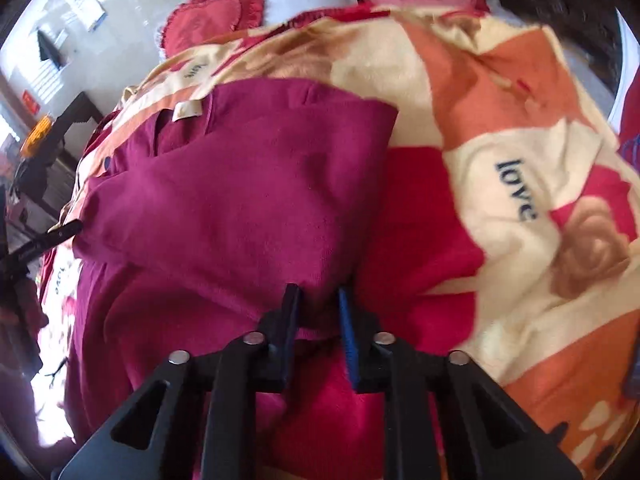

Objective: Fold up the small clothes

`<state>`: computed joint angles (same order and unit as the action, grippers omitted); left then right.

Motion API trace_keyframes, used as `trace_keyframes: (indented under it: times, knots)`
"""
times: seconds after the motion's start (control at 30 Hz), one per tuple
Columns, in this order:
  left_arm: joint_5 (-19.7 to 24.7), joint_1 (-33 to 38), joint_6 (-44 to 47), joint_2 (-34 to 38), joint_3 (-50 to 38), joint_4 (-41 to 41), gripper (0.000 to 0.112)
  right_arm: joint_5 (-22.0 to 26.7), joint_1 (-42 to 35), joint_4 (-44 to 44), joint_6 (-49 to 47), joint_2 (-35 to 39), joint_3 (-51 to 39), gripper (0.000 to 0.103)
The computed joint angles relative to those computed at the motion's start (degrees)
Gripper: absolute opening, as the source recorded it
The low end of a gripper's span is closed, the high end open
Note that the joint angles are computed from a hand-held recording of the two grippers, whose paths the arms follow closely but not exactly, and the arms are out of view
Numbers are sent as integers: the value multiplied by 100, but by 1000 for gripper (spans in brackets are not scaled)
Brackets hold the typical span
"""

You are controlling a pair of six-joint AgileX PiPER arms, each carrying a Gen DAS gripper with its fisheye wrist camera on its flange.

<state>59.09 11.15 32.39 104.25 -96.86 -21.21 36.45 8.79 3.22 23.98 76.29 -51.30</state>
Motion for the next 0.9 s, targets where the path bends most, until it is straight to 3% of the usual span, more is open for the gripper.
trace_keyframes:
  times: [0.07, 0.13, 0.2, 0.23, 0.27, 0.3, 0.33, 0.43, 0.47, 0.5, 0.53, 0.6, 0.7, 0.8, 0.83, 0.87, 0.9]
  knots:
    - [-67, 24, -20, -51, 31, 50, 64, 445, 130, -826, 661, 45, -148, 0]
    - [-69, 49, -52, -34, -21, 15, 64, 774, -38, -994, 590, 157, -316, 0]
    - [-115, 30, -187, -15, -56, 41, 65, 257, -419, -246, 228, -128, -102, 3]
    - [-117, 15, -238, 13, -86, 43, 67, -96, -598, 327, 22, -264, -16, 11]
    - [-98, -32, -321, 66, -146, 72, 68, -219, -808, 829, -398, -288, 17, 29]
    - [-73, -75, -394, 126, -217, 109, 68, -337, -915, 1103, -637, -212, -24, 39]
    - [-69, -127, -460, 189, -283, 135, 68, -470, -926, 1147, -707, 15, -136, 40]
    - [-98, -330, -729, 350, -430, 411, 68, -375, -932, 1289, -828, 917, -735, 39]
    - [-52, -376, -770, 384, -470, 481, 68, -315, -945, 1403, -933, 1104, -893, 27]
    - [-26, -400, -744, 375, -449, 488, 68, -299, -881, 1288, -933, 1237, -1025, 4]
    - [-75, -405, -643, 312, -337, 447, 68, -321, -798, 944, -775, 1238, -1095, 0]
    - [-311, -453, -492, 170, -33, 502, 68, -368, -529, -202, -113, 1055, -1073, 0]
    - [-419, -548, -544, 143, 173, 743, 68, 12, -394, -1504, 905, 1185, -1155, 0]
    - [-527, -447, -340, -3, 382, 534, 68, -343, -595, -880, 803, 789, -712, 0]
    - [-522, -414, -286, -31, 413, 490, 68, -416, -666, -353, 382, 514, -541, 1]
    - [-512, -392, -259, -54, 434, 472, 68, -437, -736, 176, -145, 393, -454, 21]
    - [-522, -374, -244, -91, 474, 463, 68, -396, -770, 623, -544, 270, -358, 33]
